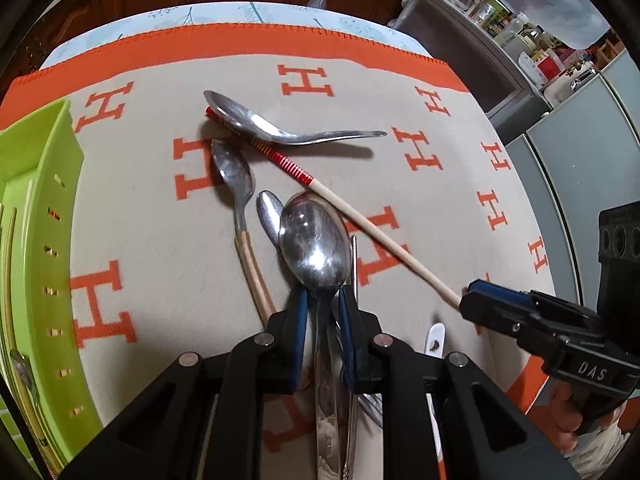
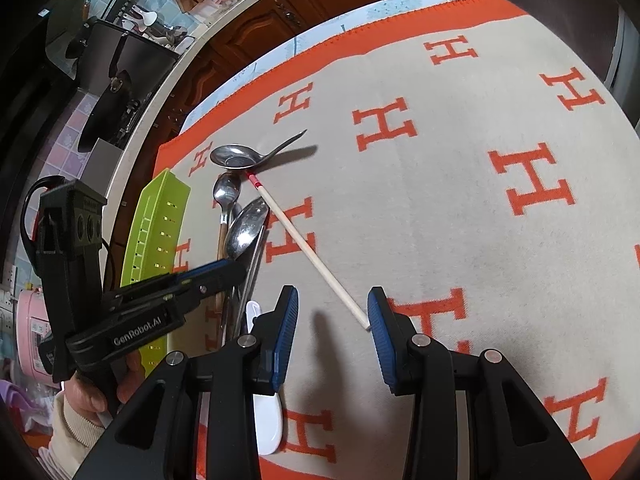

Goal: Organize utensils
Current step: 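Grasp the large steel spoon with left tool while right tool grasps the white red-tipped chopstick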

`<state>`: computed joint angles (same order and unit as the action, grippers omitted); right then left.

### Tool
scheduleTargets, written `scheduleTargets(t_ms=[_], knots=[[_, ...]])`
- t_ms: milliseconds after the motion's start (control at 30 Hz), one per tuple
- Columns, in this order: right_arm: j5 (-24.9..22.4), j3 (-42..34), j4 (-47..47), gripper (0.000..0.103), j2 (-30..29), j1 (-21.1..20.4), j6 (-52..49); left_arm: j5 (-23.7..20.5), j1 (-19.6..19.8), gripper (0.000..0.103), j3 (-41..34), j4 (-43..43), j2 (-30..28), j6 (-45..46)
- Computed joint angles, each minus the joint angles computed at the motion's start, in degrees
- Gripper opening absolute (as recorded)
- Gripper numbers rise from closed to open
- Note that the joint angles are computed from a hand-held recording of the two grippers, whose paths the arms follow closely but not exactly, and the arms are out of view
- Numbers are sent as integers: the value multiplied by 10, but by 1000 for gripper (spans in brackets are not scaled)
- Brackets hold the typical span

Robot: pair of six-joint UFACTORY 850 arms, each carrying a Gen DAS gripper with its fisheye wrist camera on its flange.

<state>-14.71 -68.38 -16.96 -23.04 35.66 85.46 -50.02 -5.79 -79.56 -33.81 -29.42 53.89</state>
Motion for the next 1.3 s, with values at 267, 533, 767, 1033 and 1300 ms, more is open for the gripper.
scheduleTargets(t_ms=[267,533,767,1033,1300], knots=[[-1,-1,-14,37,-2,1,12,116,-36,6,57,78,54,-32],[4,5,-14,37,0,0,13,33,-29,7,30,55,30,-36],[7,6,-14,35,-1,-1,15,33,-29,5,45,42,40,-22],[-26,-19,-31,33,-15,-3,1,-15,4,2,34,-32,43,-3],[-129,-132,17,33,-86,-13,-184,-44,52,0,30,-95,44,13]])
